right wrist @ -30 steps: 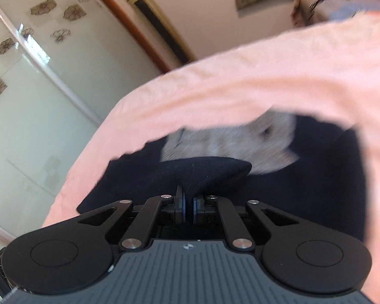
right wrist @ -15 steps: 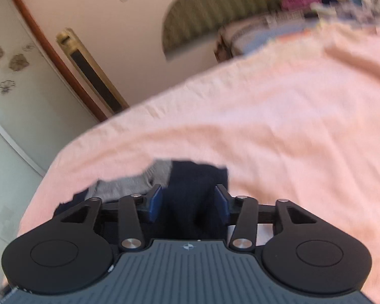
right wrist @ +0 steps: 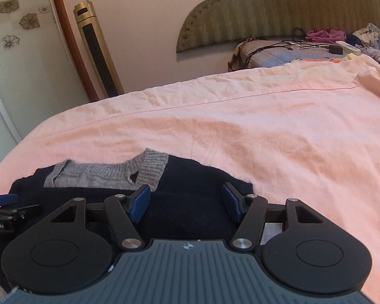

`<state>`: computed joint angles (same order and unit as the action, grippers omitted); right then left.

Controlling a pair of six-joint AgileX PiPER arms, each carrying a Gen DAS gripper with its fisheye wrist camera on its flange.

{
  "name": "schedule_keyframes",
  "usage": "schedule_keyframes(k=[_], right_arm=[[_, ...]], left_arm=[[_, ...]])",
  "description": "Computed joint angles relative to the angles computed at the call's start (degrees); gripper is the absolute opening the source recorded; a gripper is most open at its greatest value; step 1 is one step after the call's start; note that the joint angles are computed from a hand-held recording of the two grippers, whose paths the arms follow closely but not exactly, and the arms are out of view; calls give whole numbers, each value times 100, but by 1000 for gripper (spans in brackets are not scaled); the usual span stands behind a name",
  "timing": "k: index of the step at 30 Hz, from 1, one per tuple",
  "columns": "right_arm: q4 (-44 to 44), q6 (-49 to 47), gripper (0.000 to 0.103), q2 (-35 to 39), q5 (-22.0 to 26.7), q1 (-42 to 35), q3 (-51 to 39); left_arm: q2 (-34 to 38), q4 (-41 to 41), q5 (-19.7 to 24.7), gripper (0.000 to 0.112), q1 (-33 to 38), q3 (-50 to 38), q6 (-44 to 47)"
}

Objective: Fold small clothes

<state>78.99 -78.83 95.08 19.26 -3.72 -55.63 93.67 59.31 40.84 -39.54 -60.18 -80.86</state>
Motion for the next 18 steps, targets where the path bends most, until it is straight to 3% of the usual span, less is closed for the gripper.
schedule_keyframes(k=[2,4,5,7,9,10,12,13,14,15,16,17,18], right_arm=[[-521,851,67,-510,-250,99,307],[-672,813,72,-1223,417,-215,775],[-565,450,81,-1661,805,-479,1098],[-510,-221,93,-2554,1298,-1047,1775],[-1301,-220,91,-3184,1542,-1560,2150],[-1650,-223,89,-3388,1519,-1715,2310],[-2275,-44,81,-3470,1614,-1957,2450],[-2470,3,62,-3351,1811,-2117,2456],[-2436,-91,45,-3219,2003,-2286,2472],[-2173,-341,41,-3236,2234,-2526,2539],[-2123,-363,19,-3176,2356,-2630,2511],[-2228,-177,10,-3158,2497,-2697,2426],[-2267,-59,10,-3159,2629,-2806,2388]], left_arm=[[-525,22,335,102,-401,380,-368],[-1347,264,375,102,-966,1128,-956],[-1635,353,597,102,-1327,1410,-1140],[-1848,344,1536,102,-2230,1736,-1361],[-1944,90,2241,102,-2807,1960,-1549],[-2072,-92,2324,102,-2892,2081,-1564],[-2446,-415,2176,102,-2797,2311,-1642],[-2667,-577,1948,102,-2587,2387,-1590],[-2819,-688,1757,94,-2368,2427,-1517],[-2902,-668,1796,81,-2360,2443,-1512],[-2944,-647,1924,45,-2412,2428,-1410],[-3130,-700,1834,28,-2381,2496,-1244],[-3303,-788,1687,28,-2243,2569,-1028]])
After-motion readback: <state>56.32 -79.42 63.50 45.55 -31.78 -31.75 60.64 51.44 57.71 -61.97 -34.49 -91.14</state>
